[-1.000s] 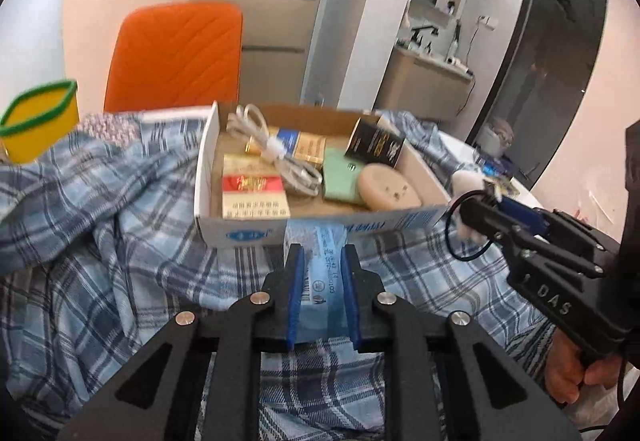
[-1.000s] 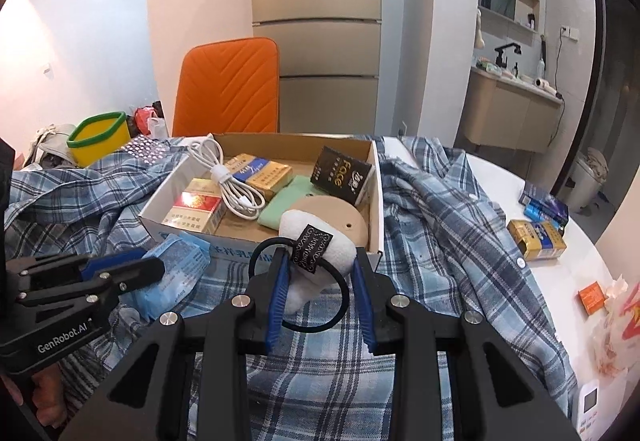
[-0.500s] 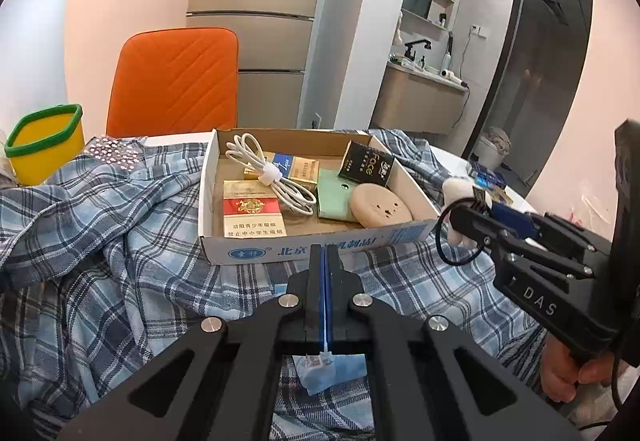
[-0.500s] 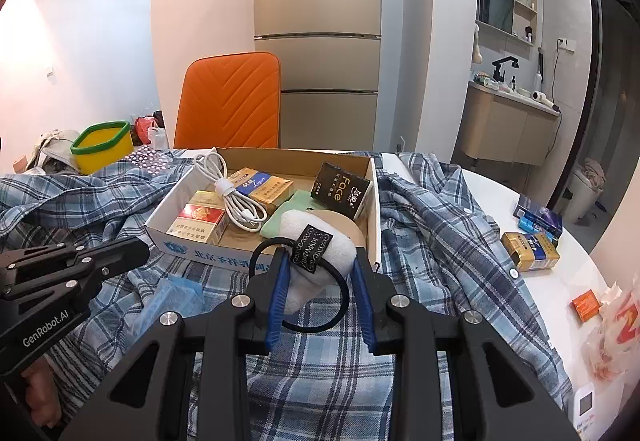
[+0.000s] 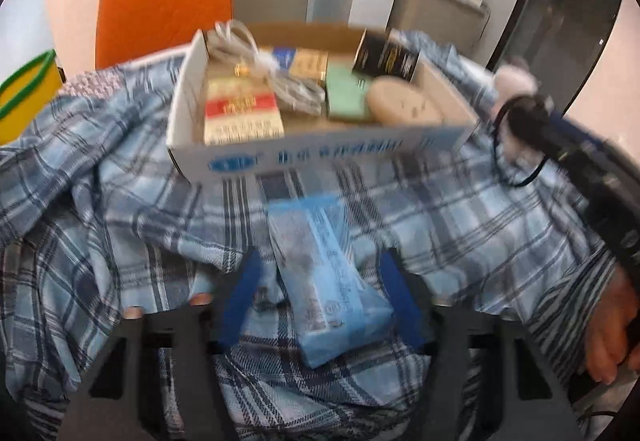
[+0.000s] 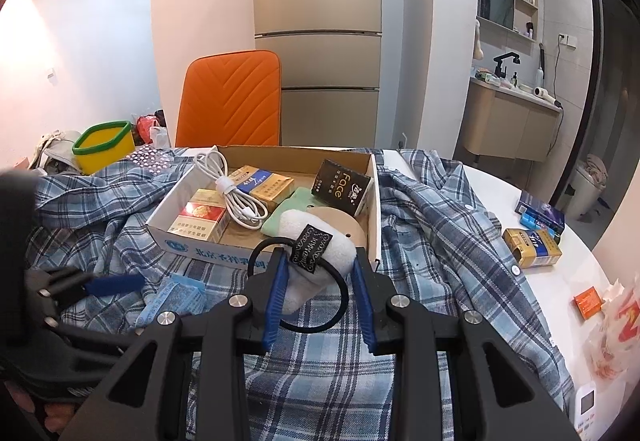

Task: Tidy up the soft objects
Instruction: 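Grasp the blue wrapped packet with the left tool while the right tool holds the case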

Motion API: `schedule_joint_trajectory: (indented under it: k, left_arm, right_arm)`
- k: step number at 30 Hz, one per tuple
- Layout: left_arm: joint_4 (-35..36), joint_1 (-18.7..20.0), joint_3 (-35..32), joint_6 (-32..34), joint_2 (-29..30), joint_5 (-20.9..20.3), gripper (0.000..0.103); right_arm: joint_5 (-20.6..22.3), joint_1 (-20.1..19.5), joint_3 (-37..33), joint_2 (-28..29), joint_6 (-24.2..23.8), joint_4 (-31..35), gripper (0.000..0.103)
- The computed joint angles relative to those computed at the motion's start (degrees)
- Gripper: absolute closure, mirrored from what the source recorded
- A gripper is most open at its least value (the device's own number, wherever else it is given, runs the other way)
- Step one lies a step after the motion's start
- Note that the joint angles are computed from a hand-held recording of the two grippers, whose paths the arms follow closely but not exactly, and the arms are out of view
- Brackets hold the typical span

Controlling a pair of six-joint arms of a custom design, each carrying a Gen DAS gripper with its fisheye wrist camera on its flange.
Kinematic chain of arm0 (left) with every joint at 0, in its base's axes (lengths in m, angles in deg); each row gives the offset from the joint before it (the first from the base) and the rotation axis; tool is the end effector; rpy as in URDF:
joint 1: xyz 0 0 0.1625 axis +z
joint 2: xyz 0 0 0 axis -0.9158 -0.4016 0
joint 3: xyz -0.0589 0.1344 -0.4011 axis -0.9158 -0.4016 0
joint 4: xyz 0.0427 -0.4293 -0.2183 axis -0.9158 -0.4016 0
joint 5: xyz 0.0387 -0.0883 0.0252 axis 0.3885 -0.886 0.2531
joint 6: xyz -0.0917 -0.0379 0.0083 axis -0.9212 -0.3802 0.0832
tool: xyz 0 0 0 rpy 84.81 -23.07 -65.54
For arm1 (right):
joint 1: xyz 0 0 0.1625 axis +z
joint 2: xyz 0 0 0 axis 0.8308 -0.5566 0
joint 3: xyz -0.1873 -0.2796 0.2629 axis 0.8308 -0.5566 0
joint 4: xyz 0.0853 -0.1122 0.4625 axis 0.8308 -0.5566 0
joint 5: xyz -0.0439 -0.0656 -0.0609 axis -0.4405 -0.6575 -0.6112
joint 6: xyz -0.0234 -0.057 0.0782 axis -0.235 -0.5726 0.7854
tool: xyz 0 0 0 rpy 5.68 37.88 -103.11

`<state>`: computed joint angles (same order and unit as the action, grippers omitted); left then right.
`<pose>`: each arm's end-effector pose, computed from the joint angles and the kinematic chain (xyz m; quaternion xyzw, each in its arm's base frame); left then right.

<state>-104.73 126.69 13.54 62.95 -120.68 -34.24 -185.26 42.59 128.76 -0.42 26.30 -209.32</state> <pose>-0.1698 -0.7242 0.1350 0.0218 0.8951 -0.2967 0.3321 0.2340 -0.7817 0.1027 0.3997 -0.8341 0.3131 0.2156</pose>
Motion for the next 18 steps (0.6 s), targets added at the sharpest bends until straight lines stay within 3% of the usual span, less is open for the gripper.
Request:
schedule_joint_trajectory:
  k: [7,12,18]
  left_arm:
    - [-1.33,0.34,0.72,-0.13,-0.18,-1.03,0.066]
    - [-9.94,-0.89,2.93,4.88,-0.53,0.68,0.066]
    - [-26.46,-2.99,4.52,16.30,1.18,4.09,0.066]
  right_arm:
    - [-0.01,-0.05,-0.16,0.01,0.34,0.52,0.070]
    - [0.20,-0.16,-0.08,0.09,0.41,0.15,0.070]
    - [1.04,-0.34,0.32,-0.22,0.34,-0.30,0.070]
